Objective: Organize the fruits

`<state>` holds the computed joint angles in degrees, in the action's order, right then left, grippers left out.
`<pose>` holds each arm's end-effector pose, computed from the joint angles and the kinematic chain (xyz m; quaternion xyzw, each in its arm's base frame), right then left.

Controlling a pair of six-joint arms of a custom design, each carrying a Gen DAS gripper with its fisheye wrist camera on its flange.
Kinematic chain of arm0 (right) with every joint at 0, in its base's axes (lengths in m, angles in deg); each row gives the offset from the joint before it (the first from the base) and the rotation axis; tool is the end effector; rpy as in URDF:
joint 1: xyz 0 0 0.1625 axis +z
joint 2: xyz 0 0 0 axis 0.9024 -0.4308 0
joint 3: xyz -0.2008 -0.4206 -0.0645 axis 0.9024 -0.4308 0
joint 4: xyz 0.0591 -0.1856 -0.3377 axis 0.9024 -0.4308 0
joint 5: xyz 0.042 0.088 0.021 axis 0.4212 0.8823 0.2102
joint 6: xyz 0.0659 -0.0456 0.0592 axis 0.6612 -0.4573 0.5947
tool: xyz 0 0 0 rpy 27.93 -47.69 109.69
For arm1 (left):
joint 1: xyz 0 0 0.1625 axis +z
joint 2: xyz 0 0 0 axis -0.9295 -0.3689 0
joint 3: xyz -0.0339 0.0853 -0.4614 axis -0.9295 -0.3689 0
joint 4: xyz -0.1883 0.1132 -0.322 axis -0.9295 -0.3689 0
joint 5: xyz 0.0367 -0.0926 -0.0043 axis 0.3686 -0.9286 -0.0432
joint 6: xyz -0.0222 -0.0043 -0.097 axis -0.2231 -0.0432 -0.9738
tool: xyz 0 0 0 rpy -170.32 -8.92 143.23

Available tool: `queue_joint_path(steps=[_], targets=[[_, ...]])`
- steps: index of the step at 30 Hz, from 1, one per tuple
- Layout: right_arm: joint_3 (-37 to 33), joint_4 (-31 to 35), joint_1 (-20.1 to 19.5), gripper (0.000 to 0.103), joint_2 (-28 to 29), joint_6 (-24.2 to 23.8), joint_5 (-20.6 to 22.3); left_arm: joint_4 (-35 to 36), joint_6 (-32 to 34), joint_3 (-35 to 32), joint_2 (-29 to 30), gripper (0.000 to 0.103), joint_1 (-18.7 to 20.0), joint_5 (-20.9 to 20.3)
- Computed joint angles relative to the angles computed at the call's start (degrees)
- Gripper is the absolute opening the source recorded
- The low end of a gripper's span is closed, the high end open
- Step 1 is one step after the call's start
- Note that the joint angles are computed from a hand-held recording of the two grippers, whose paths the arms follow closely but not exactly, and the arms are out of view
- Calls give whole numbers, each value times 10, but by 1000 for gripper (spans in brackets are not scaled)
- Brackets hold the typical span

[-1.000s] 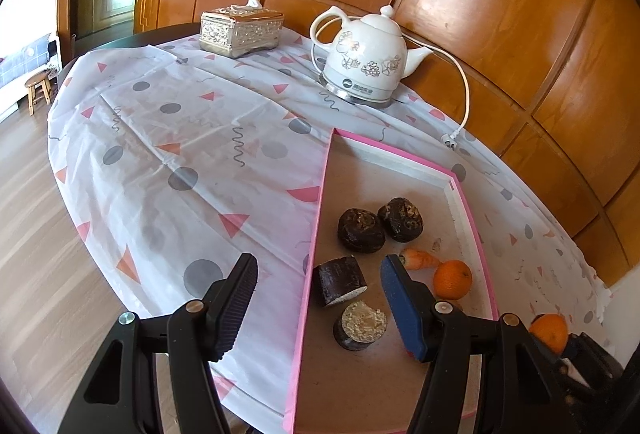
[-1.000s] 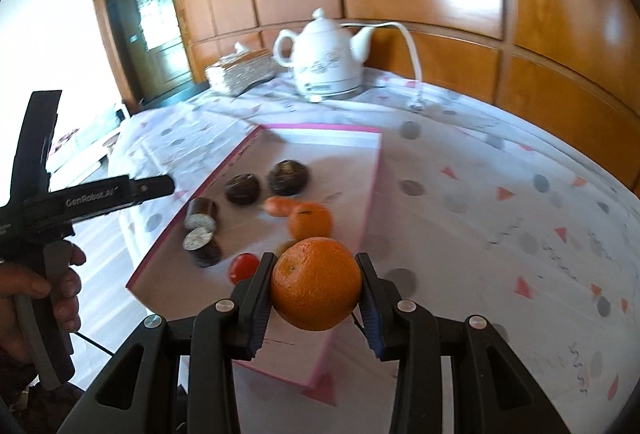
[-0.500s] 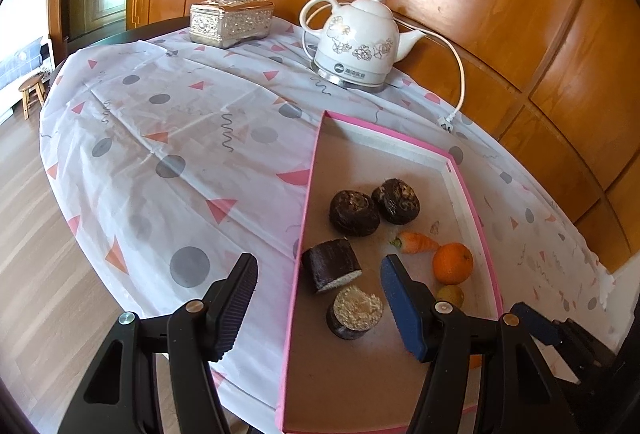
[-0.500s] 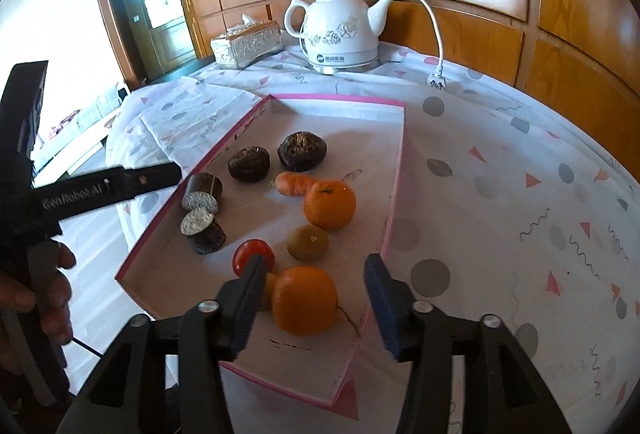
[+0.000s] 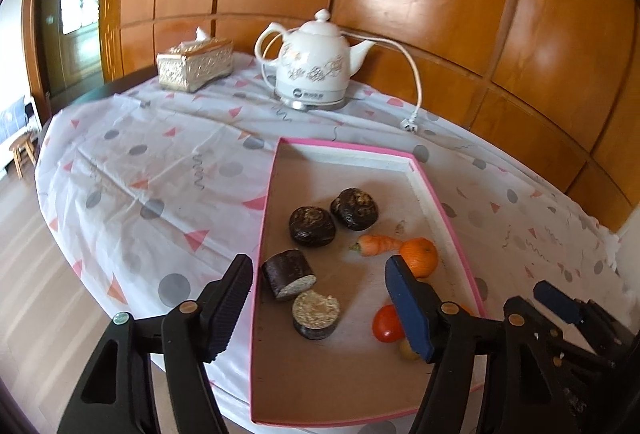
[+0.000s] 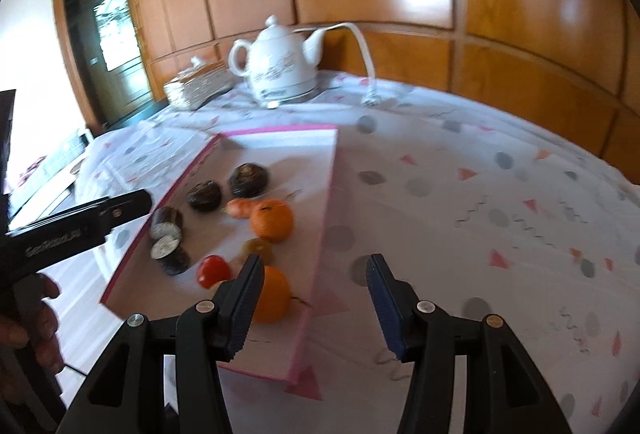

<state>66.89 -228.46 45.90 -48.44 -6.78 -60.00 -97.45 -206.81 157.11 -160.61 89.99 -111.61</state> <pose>0.2907 -0.4367 0.0397 0.5241 -0.8350 0.1377 0.0960 -0.1333 -0.2846 0.2074 -0.2287 0.7166 -0.5213 0.4031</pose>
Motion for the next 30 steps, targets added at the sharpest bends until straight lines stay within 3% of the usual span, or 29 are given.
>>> queue_joint_path(steps=[7,16,30], targets=[[4,-47,-6,62,4,34,-24,57,-44,-23,31,85,-11,-14],[20,-62,-6,62,1,18,-20,120,-83,-46,56,103,-20,-18],[25,-72,-2,62,1,14,-24,152,-86,-68,84,103,-19,-21]])
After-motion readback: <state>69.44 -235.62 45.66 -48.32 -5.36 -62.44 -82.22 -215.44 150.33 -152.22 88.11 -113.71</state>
